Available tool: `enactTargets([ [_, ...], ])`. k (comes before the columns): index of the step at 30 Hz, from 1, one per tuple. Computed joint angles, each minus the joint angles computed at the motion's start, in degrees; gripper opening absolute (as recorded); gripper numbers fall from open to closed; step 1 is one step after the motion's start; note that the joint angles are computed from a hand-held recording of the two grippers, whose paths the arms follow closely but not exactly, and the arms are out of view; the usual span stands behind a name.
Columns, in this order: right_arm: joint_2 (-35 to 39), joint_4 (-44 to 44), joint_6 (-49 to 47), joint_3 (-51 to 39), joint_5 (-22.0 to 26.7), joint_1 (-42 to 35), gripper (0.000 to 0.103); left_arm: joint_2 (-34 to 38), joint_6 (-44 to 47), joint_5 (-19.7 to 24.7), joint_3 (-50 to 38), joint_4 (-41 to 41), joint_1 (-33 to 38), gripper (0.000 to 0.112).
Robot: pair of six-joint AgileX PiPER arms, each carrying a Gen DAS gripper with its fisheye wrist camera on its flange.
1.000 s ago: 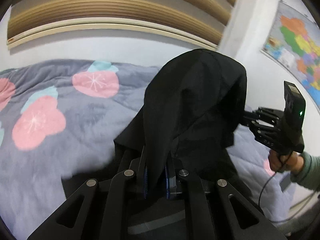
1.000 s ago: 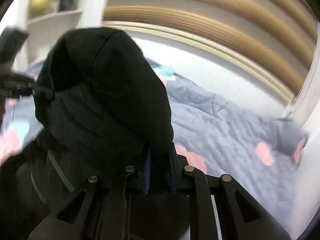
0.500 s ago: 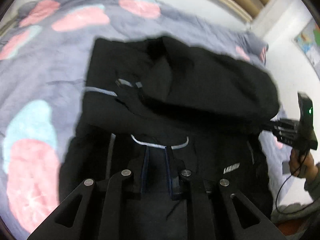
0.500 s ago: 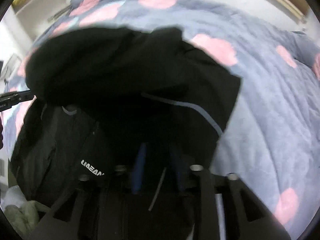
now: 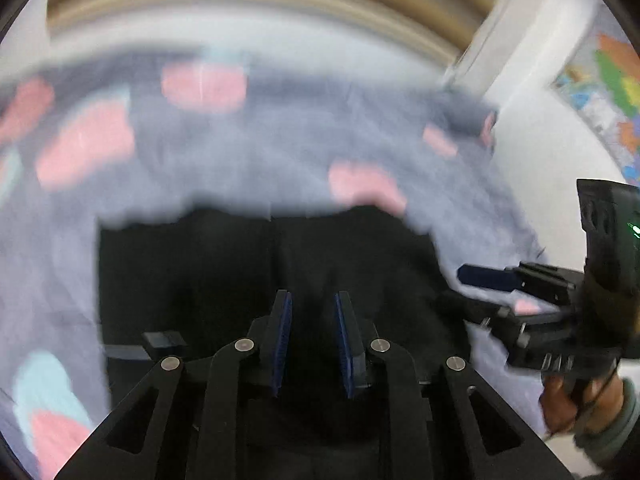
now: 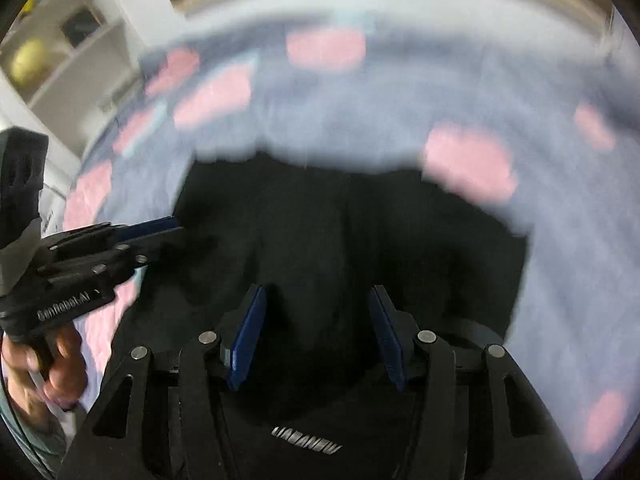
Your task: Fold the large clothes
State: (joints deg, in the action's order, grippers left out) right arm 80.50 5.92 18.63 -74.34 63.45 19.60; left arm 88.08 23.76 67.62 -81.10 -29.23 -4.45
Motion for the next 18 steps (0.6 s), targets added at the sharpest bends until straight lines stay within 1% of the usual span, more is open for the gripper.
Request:
enactTargets([
  [1, 0.14, 2.69, -0.25, 4.12, -1.88, -0.22, 0.056, 0.15, 0.36, -0.48, 3.40, -0.23, -0.20, 0.022],
  [2, -1.13, 3.48, 0.56, 7.22, -2.20, 0.48, 0.056, -0.37, 0.81, -1.27, 7.04, -0.08, -0.12, 0.022],
  [3, -0.47, 3.47, 2.44, 10.37, -4.00, 2.31, 0.056, -0.86, 0.97, -1.99, 10.82, 0.39, -0.06, 0.022],
  [4, -0.11, 4.17, 2.45, 14.20, -5.89, 2.56, 0.056, -0.18, 0.26, -2.42, 13.42, 1.19, 0.02, 0.022],
  [5, 0.67, 6.33, 1.84, 18.35, -9.20, 2.44, 0.055, 1.68, -0.50, -3.47, 16.69, 1.84, 0.79, 0.023],
  [6, 0.65, 8.16, 1.65, 22.50, -13.35, 2.31, 0.055, 3.46, 0.37, -4.53, 19.27, 0.46, 2.22, 0.024],
  [7, -0.10, 8.16, 2.43, 25.41, -16.77, 2.87, 0.055, 4.64, 2.48, -5.10, 21.29, -2.55, 4.28, 0.024],
  [8, -0.47, 7.45, 3.24, 26.29, -18.28, 3.40, 0.055, 5.57, 5.18, -5.17, 23.11, -6.54, 7.11, 0.024],
  [9, -0.59, 6.06, 4.66, 26.34, -18.86, 4.26, 0.055, 5.87, 6.84, -4.71, 24.24, -9.30, 9.15, 0.023],
  [11, -0.94, 4.24, 6.31, 25.49, -17.58, 5.33, 0.056, 5.22, 8.50, -4.25, 25.25, -11.67, 10.97, 0.023],
  [14, -4.21, 6.44, 4.39, 24.08, -13.69, 4.06, 0.056, -1.00, 9.00, -5.61, 27.40, -9.81, 9.68, 0.023],
  [15, -5.57, 7.66, 4.33, 23.83, -13.00, 3.94, 0.056, -4.26, 8.81, -5.22, 27.91, -9.01, 9.20, 0.021],
  [16, -7.00, 8.14, 4.75, 23.87, -12.67, 3.99, 0.056, -6.69, 9.03, -4.36, 28.14, -9.03, 9.16, 0.021],
  [18, -11.26, 6.20, 8.43, 23.34, -10.75, 5.02, 0.057, -11.48, 10.81, -0.59, 28.05, -11.53, 10.75, 0.021],
])
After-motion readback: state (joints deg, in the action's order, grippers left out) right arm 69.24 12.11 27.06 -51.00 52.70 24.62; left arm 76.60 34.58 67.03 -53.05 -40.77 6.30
